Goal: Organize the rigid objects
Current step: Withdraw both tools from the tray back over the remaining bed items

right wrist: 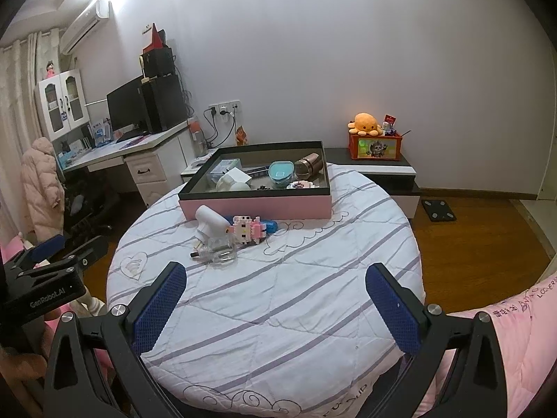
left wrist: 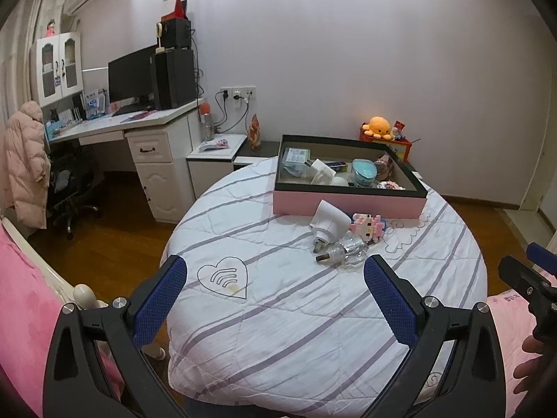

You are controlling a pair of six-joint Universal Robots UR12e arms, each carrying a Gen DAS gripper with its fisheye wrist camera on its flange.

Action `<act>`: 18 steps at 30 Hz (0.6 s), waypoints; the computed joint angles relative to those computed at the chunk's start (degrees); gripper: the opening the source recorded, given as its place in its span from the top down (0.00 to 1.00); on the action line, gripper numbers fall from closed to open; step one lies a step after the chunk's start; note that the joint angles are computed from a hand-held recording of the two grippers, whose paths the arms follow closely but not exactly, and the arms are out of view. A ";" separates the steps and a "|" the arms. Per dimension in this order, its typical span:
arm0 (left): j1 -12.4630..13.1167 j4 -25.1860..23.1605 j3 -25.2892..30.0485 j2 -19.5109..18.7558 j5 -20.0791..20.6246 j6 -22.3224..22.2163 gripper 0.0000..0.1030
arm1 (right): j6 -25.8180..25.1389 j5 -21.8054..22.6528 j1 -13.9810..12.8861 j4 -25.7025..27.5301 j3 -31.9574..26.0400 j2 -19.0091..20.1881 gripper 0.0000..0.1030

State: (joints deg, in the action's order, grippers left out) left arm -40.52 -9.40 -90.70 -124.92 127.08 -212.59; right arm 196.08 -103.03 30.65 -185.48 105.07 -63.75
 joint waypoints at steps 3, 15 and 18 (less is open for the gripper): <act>0.25 -0.12 0.25 -0.53 -1.21 0.41 0.00 | -0.05 0.25 -0.11 0.89 -0.50 0.51 0.00; 1.98 -1.77 1.74 -2.82 -4.12 1.15 0.00 | -1.20 3.84 -0.74 8.10 -6.67 5.23 0.00; 2.85 -2.47 2.12 -3.35 -4.48 1.25 0.00 | -2.85 5.50 -0.78 11.21 -10.14 7.45 0.00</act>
State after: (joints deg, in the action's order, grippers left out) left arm -37.67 -11.87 -88.59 -128.28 122.60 -211.34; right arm 193.22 -97.52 29.86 -174.27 94.93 -56.31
